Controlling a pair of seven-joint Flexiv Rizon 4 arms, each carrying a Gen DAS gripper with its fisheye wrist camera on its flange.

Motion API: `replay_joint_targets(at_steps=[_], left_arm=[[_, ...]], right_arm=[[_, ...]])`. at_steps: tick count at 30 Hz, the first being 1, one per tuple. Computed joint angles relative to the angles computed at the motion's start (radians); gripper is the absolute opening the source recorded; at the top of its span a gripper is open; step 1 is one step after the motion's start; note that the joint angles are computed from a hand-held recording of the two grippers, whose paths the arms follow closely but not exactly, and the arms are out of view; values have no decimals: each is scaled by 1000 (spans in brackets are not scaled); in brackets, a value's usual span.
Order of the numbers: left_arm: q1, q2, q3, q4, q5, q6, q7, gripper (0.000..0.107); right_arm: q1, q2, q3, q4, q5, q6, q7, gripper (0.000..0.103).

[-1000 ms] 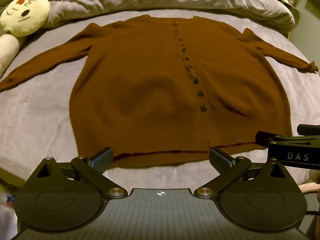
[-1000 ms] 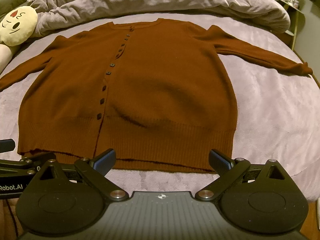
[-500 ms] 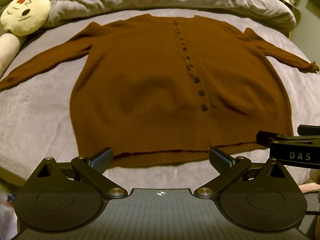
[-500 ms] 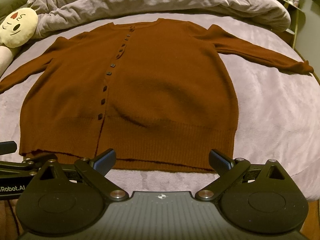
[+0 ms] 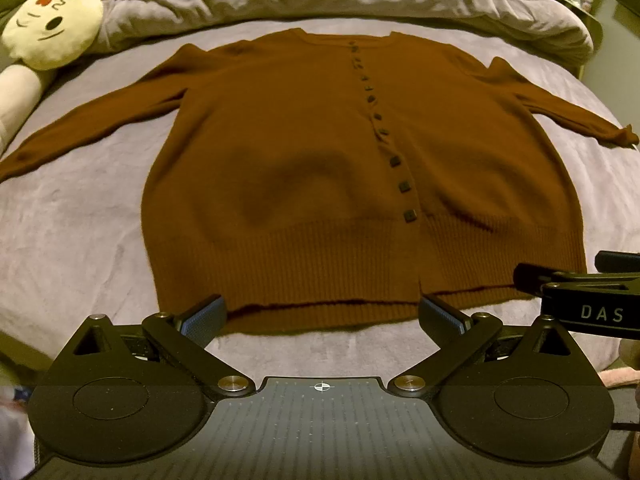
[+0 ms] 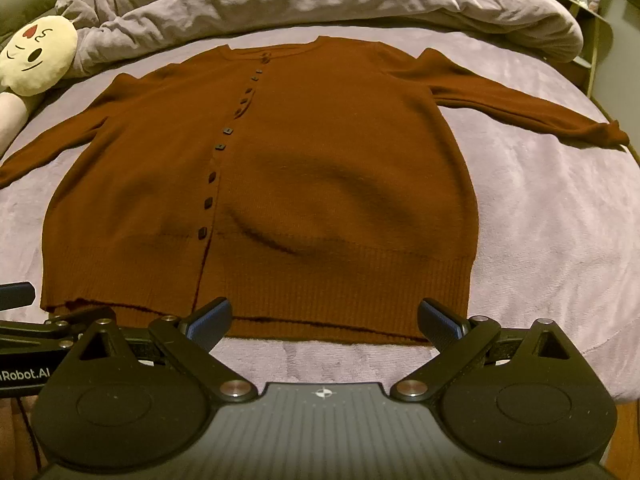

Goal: Fold small clothes

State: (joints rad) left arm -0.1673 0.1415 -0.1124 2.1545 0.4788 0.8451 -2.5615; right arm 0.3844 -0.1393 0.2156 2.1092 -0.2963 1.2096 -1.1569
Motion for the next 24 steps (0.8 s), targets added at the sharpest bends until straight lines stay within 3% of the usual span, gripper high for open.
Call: replay_joint_targets(at_steps=[10, 24], left_arm=[[4, 0, 5, 3, -14, -1, 13, 103], [-1, -29, 9, -17, -34, -17, 36, 103]], right_arm=[[0, -2, 7, -5, 23, -2, -15, 99], [-28, -35, 42, -83, 250, -76, -147, 99]])
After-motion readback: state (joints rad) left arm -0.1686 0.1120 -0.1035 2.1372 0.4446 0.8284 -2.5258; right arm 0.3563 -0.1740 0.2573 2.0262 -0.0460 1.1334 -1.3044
